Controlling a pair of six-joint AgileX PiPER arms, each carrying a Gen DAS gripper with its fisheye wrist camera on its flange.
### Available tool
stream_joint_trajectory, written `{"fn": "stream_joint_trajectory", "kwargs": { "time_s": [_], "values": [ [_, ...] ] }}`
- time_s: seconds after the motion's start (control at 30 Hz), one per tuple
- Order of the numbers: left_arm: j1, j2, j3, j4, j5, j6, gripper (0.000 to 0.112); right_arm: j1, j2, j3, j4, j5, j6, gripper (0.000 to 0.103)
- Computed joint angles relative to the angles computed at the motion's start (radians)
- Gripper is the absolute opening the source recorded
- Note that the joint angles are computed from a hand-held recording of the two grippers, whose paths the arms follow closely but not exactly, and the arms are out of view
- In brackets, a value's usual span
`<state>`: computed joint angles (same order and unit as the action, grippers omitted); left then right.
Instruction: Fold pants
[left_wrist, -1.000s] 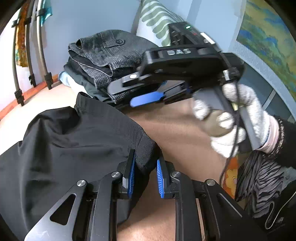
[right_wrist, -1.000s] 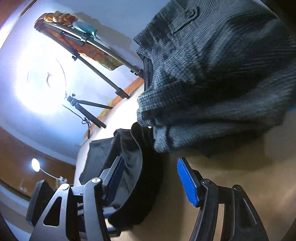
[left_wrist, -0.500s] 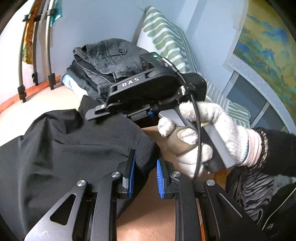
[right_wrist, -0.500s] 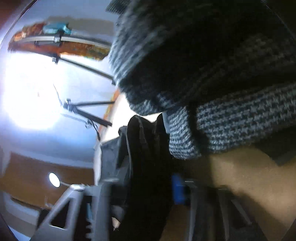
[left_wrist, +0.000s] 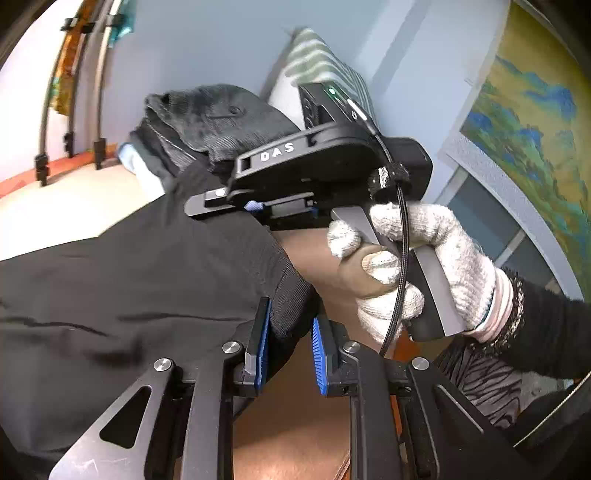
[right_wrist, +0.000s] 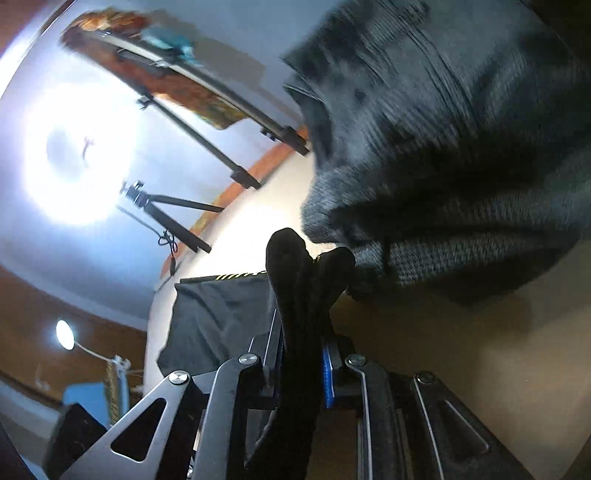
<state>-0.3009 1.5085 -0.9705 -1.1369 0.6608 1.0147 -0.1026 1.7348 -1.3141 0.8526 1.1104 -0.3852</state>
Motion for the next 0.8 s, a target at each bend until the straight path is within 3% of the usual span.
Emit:
{"fn": "stream_joint_trajectory", "kwargs": {
  "time_s": [0.17,0.33,0.63,0.8],
  "values": [
    [0.096,-0.079,0.011,-0.018,0.066,0.014,0.018,0.042,-0.055,-0.051,-0.015,-0.010,0.026,0.015],
    [0.215,-0.146,0.035,-0.013,0.147,0.022,0.018,0.195,-0.080,-0.150,-0.066,-0.081,0.147,0.015],
    [0.595,-0.215,0.093,-0.051,0.373,0.111,0.018,0.495,0.032,-0.365,-0.249,-0.154,0.378,0.015],
    [0.818,-0.205,0.119,-0.081,0.501,0.185,0.018,0.620,0.151,-0.538,-0.338,-0.148,0.488,0.015]
  ]
}}
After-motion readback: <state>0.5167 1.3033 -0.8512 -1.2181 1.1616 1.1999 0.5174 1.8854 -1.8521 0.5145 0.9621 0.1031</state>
